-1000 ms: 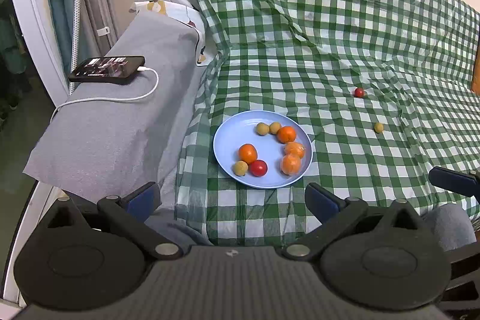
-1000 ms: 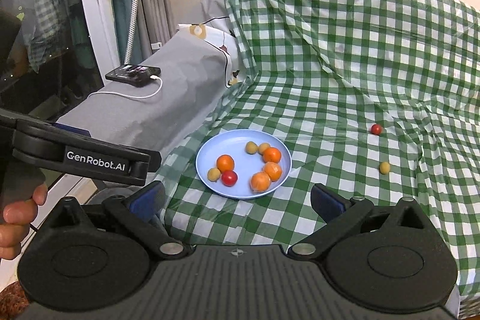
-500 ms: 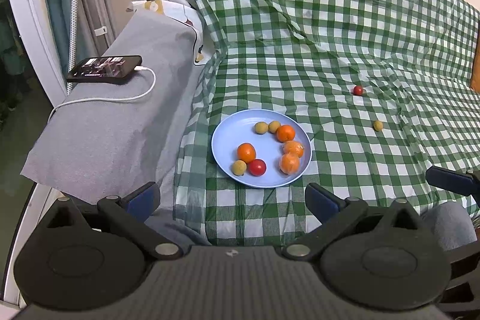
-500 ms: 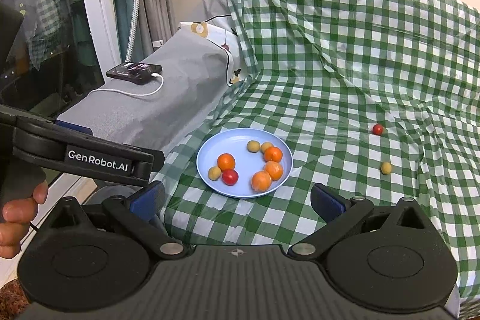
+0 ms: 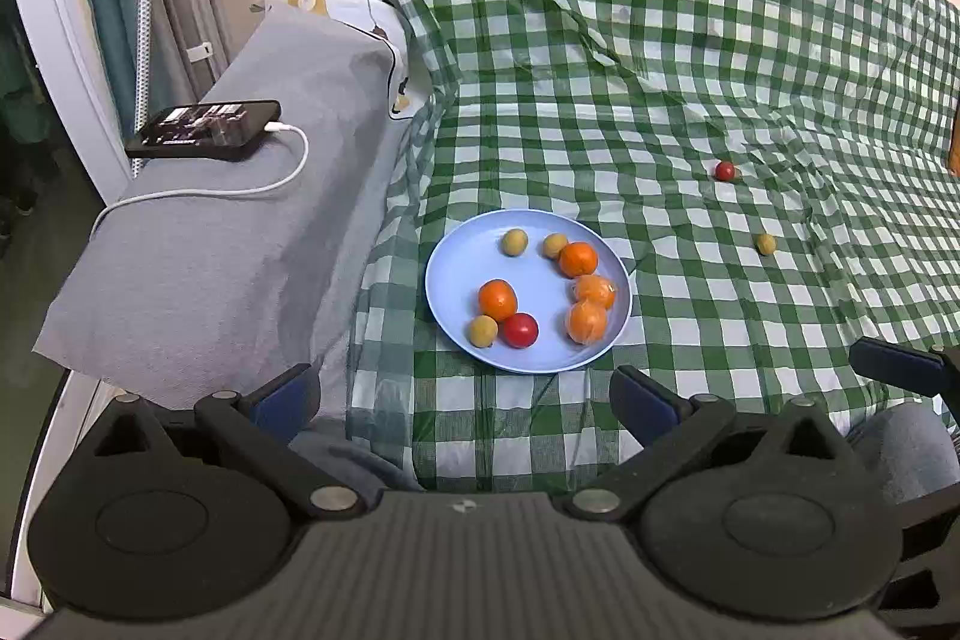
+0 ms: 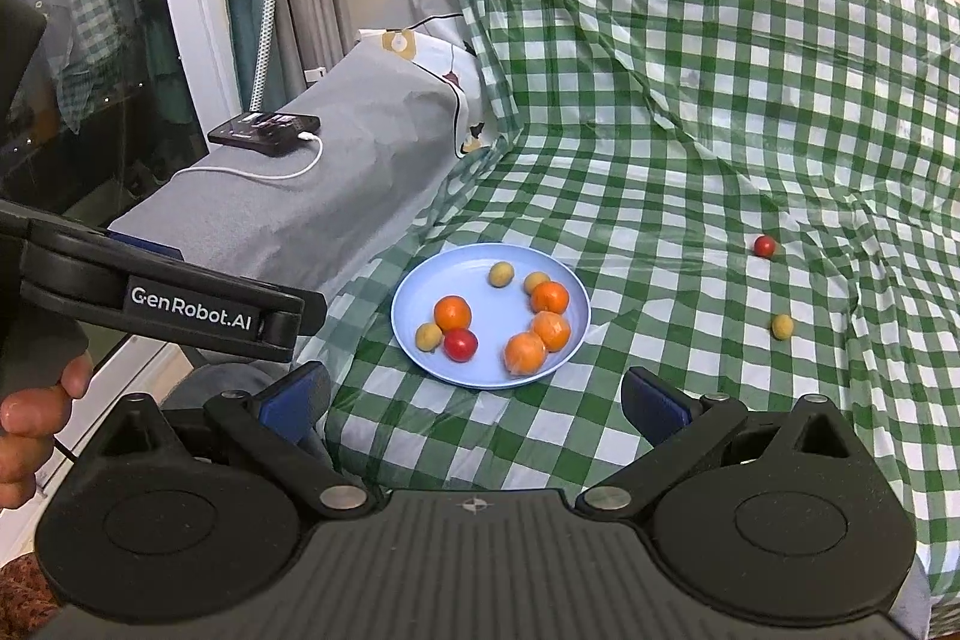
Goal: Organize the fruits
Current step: 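Withdraw both tools from the plate, then grasp the red tomato with left tool while right tool grasps the yellow fruit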
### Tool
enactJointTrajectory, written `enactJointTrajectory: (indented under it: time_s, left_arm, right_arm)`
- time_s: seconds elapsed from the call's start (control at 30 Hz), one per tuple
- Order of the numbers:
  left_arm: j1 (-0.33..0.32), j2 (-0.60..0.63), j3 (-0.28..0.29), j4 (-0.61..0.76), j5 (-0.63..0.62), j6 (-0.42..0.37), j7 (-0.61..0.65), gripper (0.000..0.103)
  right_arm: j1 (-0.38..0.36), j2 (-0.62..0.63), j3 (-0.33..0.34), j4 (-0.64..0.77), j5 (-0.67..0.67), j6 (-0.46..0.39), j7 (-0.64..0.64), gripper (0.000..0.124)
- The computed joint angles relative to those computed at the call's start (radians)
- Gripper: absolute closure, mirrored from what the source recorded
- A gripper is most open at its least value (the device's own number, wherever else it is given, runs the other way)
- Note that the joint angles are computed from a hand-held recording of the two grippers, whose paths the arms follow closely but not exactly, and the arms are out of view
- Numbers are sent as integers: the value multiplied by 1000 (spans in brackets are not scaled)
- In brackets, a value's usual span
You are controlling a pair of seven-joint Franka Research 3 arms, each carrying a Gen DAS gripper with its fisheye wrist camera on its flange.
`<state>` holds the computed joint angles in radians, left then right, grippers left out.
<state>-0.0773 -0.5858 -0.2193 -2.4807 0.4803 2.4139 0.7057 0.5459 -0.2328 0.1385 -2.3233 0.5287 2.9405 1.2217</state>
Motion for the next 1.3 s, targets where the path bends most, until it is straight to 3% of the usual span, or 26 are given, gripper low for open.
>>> enactJointTrajectory:
  time_s: [0.47,0.6,0.73,0.8,0.9,0.93,1.07,1.17,1.2,1.3]
  left_arm:
    - [-1,134,19,98,-33,-23,42,0]
    - [3,208,14,157,-19,-36,51,0]
    - [7,309,13,238,10,-39,54,0]
    - [9,371,14,291,34,-41,53,0]
    - [5,473,21,382,62,-46,55,0]
    - [2,511,25,418,70,-46,55,0]
    - [-18,648,44,550,106,-34,52,0]
    - [-38,767,65,667,136,-11,55,0]
    - [-48,812,72,712,144,-6,58,0]
    - [-68,961,93,875,128,11,97,0]
  right_arm:
    - [-27,75,-13,36,41,13,14,22]
    - [-71,128,-7,52,-2,41,80,22]
    - [-140,218,-10,79,-151,112,234,22]
    - [-156,284,-40,109,-287,153,353,22]
    - [-63,433,-222,211,-531,191,597,22]
    - [-43,482,-262,253,-549,188,628,22]
    - [-43,699,-310,465,-532,147,653,22]
    - [-80,835,-289,619,-504,102,624,22]
    - [-93,875,-280,662,-496,98,610,25]
    - [-84,941,-296,724,-495,115,574,71]
